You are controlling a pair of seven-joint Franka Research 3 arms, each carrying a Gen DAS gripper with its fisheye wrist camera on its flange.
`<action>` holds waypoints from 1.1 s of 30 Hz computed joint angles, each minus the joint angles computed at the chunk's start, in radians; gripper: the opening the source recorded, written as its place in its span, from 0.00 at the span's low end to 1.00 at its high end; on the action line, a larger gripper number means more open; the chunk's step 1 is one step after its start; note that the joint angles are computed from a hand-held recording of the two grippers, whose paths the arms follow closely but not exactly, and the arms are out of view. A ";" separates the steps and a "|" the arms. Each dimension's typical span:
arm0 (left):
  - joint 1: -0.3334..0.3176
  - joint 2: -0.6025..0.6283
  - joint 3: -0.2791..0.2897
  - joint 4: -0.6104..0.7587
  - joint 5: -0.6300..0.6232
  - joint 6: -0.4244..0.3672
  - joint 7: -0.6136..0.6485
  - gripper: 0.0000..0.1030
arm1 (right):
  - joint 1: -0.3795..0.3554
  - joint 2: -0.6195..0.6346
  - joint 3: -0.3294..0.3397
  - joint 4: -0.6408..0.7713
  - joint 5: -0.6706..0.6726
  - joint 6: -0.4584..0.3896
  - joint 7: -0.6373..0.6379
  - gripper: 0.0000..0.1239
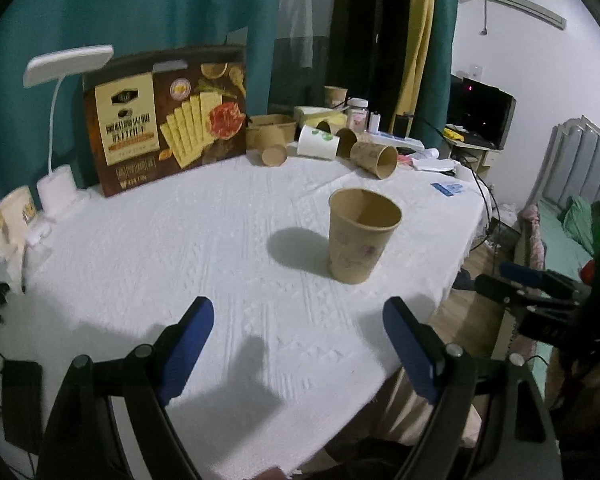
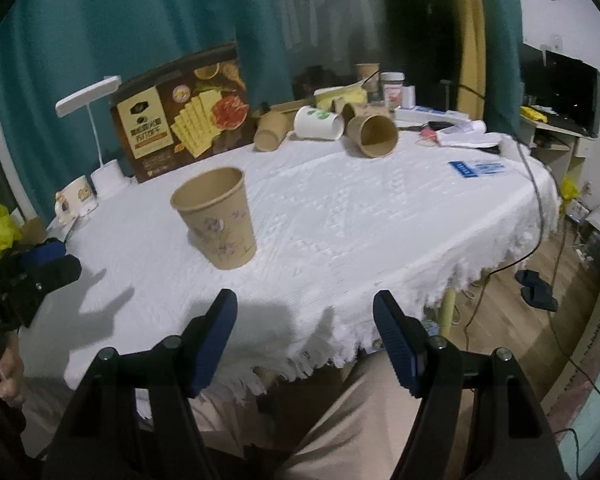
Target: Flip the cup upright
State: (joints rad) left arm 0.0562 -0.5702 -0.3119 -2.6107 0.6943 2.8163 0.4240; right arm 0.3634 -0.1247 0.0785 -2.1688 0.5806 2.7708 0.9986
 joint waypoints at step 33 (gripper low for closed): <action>0.303 -0.223 -0.145 0.093 0.232 0.195 -0.190 0.98 | 0.113 -0.191 -0.087 0.081 0.149 0.114 -0.163 0.62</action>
State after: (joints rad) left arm 0.3591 -0.7929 -0.4567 -2.5173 0.9264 3.0113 0.2338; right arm 0.4760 -0.3158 -0.0086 -2.0876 0.7300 2.8845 0.8352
